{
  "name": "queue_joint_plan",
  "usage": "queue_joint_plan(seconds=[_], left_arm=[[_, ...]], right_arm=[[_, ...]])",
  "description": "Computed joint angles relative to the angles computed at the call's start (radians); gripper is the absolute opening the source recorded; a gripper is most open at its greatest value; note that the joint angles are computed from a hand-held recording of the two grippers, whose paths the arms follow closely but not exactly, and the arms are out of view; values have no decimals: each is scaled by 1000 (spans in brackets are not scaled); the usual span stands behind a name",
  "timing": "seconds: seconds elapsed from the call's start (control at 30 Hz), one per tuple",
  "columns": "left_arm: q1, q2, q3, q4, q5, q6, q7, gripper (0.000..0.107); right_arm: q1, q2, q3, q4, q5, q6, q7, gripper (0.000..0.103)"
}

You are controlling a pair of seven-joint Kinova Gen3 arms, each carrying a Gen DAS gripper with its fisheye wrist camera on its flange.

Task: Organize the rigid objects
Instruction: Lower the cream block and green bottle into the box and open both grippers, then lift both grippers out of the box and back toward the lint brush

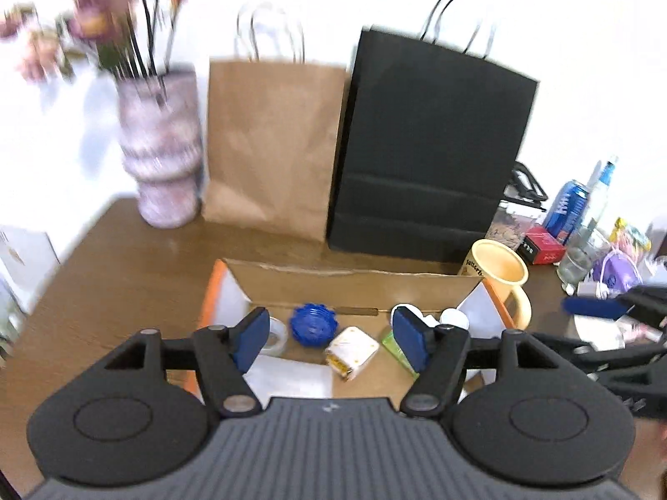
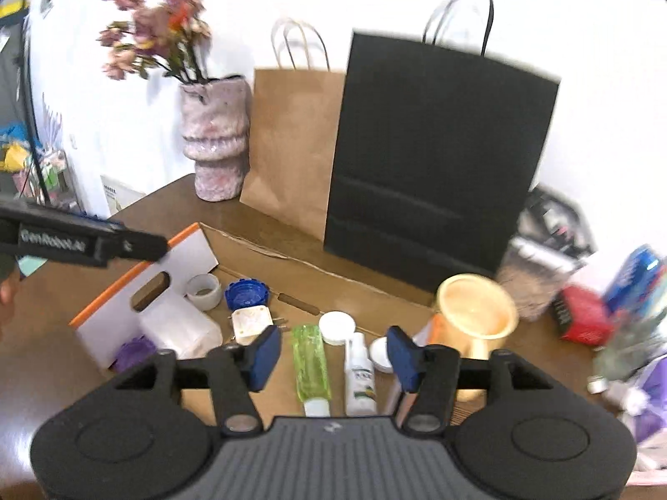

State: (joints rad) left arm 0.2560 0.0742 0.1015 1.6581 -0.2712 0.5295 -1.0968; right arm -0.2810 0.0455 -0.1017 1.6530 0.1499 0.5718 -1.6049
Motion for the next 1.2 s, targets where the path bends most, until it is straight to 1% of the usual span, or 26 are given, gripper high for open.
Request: queue_joint_plan(seconds=[0.03,0.07,0.1,0.13,0.17,0.2,0.23,0.27,0.3,0.33,0.37,0.4,0.47,0.53,0.6,0.67,0.73,0.8,0.83,0.87,0.93,1.0,1.07,1.13,1.2], left_arm=[[17,-34,-6,21,-41,2,21,71],[16,-74,7,47,-81,7,43,73],[-4,-109,37,73,-116,10,71,73],[-27,-147,66,102,-134,10,83,73],[-49,-194,91,138,-139,6,79,73],[-85,-239,122,176,-128,-10,58,73],[-102,-285,139,218,-132,-33,49,73],[-108,-331,152,256,-152,-42,57,73],[-132,-378,177,296,-172,-60,80,73],[-138,-424,191,332,-201,-67,118,73],[-162,-470,216,371,-214,-90,141,73],[-168,-517,230,404,-234,-98,177,73],[-152,-609,233,468,-265,-111,242,73],[-132,-702,222,524,-239,-129,243,74],[-92,-795,212,576,-248,-123,266,78],[-69,-887,235,630,-293,-112,318,82],[-68,-980,277,669,-295,-79,331,83],[-36,-1073,300,701,-262,-26,328,86],[-20,-1118,307,709,-222,10,311,90],[10,-1162,308,717,-181,51,293,97],[37,-1248,331,725,-100,132,260,98],[32,-1321,351,719,-18,213,217,98],[16,-1403,366,705,63,295,161,98],[-14,-1472,350,691,139,355,79,99],[-24,-1504,317,685,193,397,16,99]], right_arm=[[-10,-35,-3,13,29,19,-22,60],[-8,-67,-13,26,41,36,-36,61],[12,-104,-41,44,54,48,-58,62],[50,-133,-82,63,55,49,-72,65],[97,-173,-126,93,46,39,-74,68],[143,-219,-170,135,44,14,-85,68],[189,-265,-212,171,28,2,-81,69],[236,-312,-247,211,1,-26,-61,69],[269,-357,-275,251,-22,-54,-51,70],[284,-402,-291,292,-37,-76,-54,70],[281,-443,-294,328,-36,-93,-74,70],[260,-485,-290,365,-21,-105,-110,70],[236,-555,-305,422,29,-122,-191,70],[225,-638,-336,479,75,-133,-272,70],[212,-716,-362,524,94,-130,-332,72],[208,-807,-396,571,94,-129,-391,74],[213,-899,-443,614,106,-119,-473,74],[182,-992,-485,641,111,-68,-554,77],[174,-1038,-518,650,110,-34,-595,79],[179,-1084,-561,652,116,7,-635,81],[167,-1177,-652,661,107,88,-716,82],[172,-1269,-710,654,41,166,-752,82],[163,-1341,-739,641,-40,239,-770,83],[153,-1399,-744,640,-121,285,-764,83],[168,-1436,-731,639,-202,314,-713,83]])
